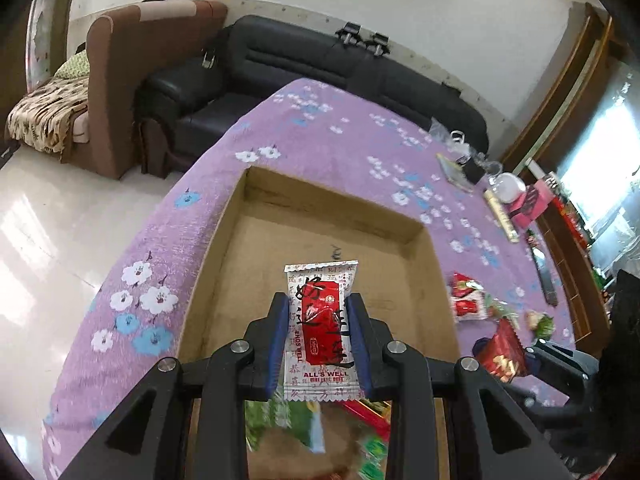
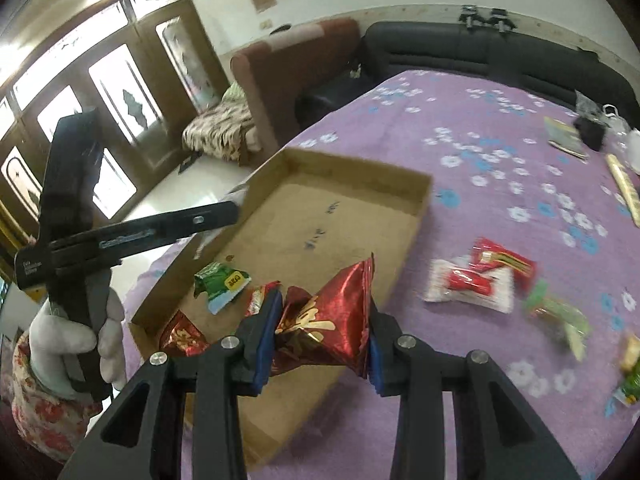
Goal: Organize snacks
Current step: 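Carry the white packet over the box with the left tool while the right tool carries the red candy, then open both tools to drop the white packet and red candy into the box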
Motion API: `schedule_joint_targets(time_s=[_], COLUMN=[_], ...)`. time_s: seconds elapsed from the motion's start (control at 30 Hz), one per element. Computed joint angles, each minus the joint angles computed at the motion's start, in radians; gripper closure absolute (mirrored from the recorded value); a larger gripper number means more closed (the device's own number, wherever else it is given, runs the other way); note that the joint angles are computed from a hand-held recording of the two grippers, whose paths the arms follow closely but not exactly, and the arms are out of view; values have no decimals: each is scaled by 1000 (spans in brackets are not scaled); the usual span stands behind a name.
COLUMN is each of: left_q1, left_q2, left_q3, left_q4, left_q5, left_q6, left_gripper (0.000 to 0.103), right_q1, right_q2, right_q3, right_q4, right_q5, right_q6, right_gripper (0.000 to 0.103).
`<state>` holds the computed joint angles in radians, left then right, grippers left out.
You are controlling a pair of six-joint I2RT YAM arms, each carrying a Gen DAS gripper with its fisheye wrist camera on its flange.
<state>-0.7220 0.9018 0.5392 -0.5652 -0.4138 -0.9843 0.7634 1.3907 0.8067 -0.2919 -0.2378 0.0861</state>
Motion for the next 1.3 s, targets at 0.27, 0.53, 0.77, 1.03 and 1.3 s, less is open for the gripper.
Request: schedule_joint_targets(time_s=[0.27, 0.53, 0.77, 1.03, 1.3], left_q1=[107, 157, 115, -84, -394], left_q2=[17, 54, -17, -31, 240], left_q3=[-23, -46, -40, 48, 290], left_q4=[52, 102, 62, -71, -438], left_q5=[77, 121, 72, -120, -423], left_q6=[54, 67, 13, -115, -514], left_gripper=[72, 69, 57, 42, 6], right_q1=[95, 103, 86, 35, -115], right_q2=[208, 305, 285, 183, -16], right_q3=[142, 200, 178, 128, -4], right_q4=[11, 30, 53, 60, 37], right_q5=[74, 49, 42, 2, -70], right_q6=[31, 40, 51, 64, 20], right_gripper=[66, 66, 61, 58, 55])
